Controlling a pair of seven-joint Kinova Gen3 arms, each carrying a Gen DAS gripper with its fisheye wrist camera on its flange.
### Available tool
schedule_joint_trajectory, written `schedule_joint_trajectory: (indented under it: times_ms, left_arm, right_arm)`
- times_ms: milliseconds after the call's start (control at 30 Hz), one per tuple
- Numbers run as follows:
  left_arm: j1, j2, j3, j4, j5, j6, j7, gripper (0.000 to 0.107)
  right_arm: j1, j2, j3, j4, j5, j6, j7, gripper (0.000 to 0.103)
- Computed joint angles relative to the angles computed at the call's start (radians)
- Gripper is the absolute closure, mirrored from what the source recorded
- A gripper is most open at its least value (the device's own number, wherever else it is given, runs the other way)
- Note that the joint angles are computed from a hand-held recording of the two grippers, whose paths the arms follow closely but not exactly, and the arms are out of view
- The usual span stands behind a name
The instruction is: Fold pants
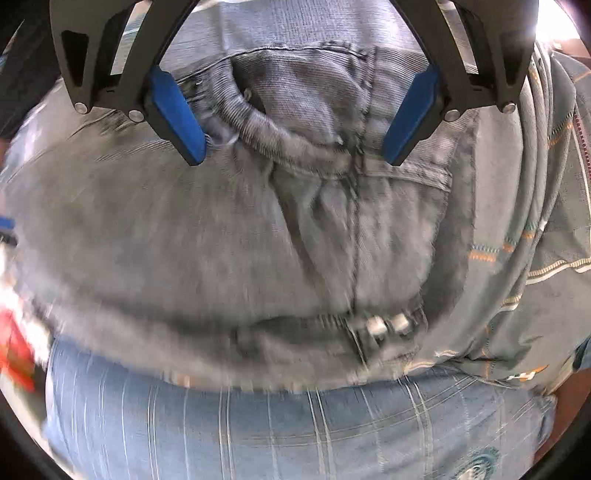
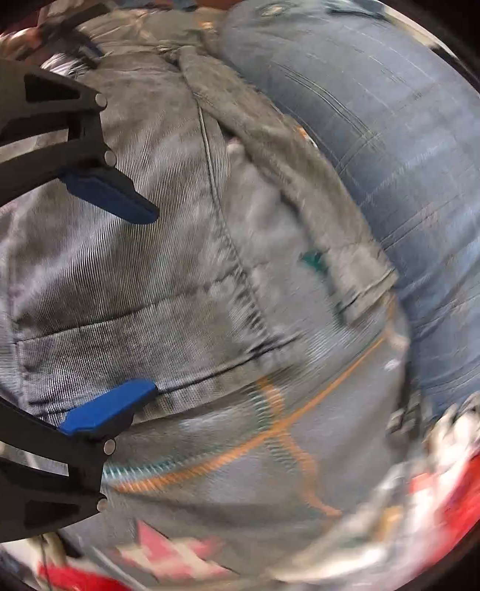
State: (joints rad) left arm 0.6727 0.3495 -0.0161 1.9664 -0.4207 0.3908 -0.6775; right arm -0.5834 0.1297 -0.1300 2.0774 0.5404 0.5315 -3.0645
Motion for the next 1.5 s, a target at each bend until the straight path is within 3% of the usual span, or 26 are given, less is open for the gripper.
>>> schedule_joint_trajectory:
  times_ms: [67, 167, 333, 433, 500, 600, 767, 867, 967, 1167, 1233, 1300, 1500]
  left_arm:
    - [-0.050, -0.045, 0.009, 0.012, -0.013, -0.033, -0.006, 0.011]
    - [-0.189, -0.061, 0.039, -0.038, 0.068, -0.040, -0.115, 0.011]
    - [-0.410, 0.074, 0.087, -0.229, 0.271, 0.006, -0.254, 0.011]
    - [-0.461, 0.177, 0.087, -0.358, 0.351, 0.057, -0.312, 0.011]
    - [-0.462, 0.226, 0.070, -0.413, 0.389, 0.077, -0.307, 0.011]
    - [-0.442, 0.283, 0.037, -0.494, 0.404, 0.130, -0.284, 0.011]
    - [-0.377, 0.349, -0.010, -0.604, 0.342, 0.228, -0.270, 0.011]
    - [-0.369, 0.371, -0.011, -0.648, 0.320, 0.262, -0.285, 0.011]
    - [-0.376, 0.386, 0.000, -0.677, 0.319, 0.282, -0.299, 0.013]
    - [-0.418, 0.427, 0.036, -0.739, 0.358, 0.333, -0.360, 0.040]
    - [-0.423, 0.454, 0.039, -0.786, 0.370, 0.374, -0.370, 0.049]
    - [-0.442, 0.487, 0.050, -0.848, 0.385, 0.418, -0.394, 0.058]
    - [-0.451, 0.546, 0.041, -0.969, 0.406, 0.497, -0.410, 0.059]
  right_arm:
    - [0.028, -0.027, -0.016, -0.034, 0.050, 0.025, 0.008, 0.014]
    - [0.163, -0.017, -0.063, -0.098, 0.019, 0.023, 0.118, 0.014]
    - [0.394, 0.158, -0.146, -0.298, -0.113, 0.014, 0.321, 0.014]
    - [0.500, 0.280, -0.220, -0.437, -0.167, 0.050, 0.443, 0.014]
    - [0.496, 0.325, -0.206, -0.528, -0.217, 0.126, 0.524, 0.014]
    - [0.424, 0.393, -0.080, -0.633, -0.301, 0.190, 0.644, 0.014]
    - [0.338, 0.467, 0.095, -0.733, -0.470, 0.233, 0.818, 0.017]
    - [0.350, 0.487, 0.097, -0.760, -0.503, 0.216, 0.870, 0.030]
    - [0.336, 0.546, 0.118, -0.847, -0.501, 0.294, 0.892, 0.039]
    - [0.307, 0.609, 0.143, -0.919, -0.490, 0.343, 0.900, 0.058]
    - [0.295, 0.609, 0.156, -0.917, -0.475, 0.340, 0.882, 0.075]
    - [0.297, 0.608, 0.153, -0.918, -0.473, 0.344, 0.883, 0.076]
    - [0.267, 0.627, 0.167, -0.956, -0.435, 0.385, 0.869, 0.081]
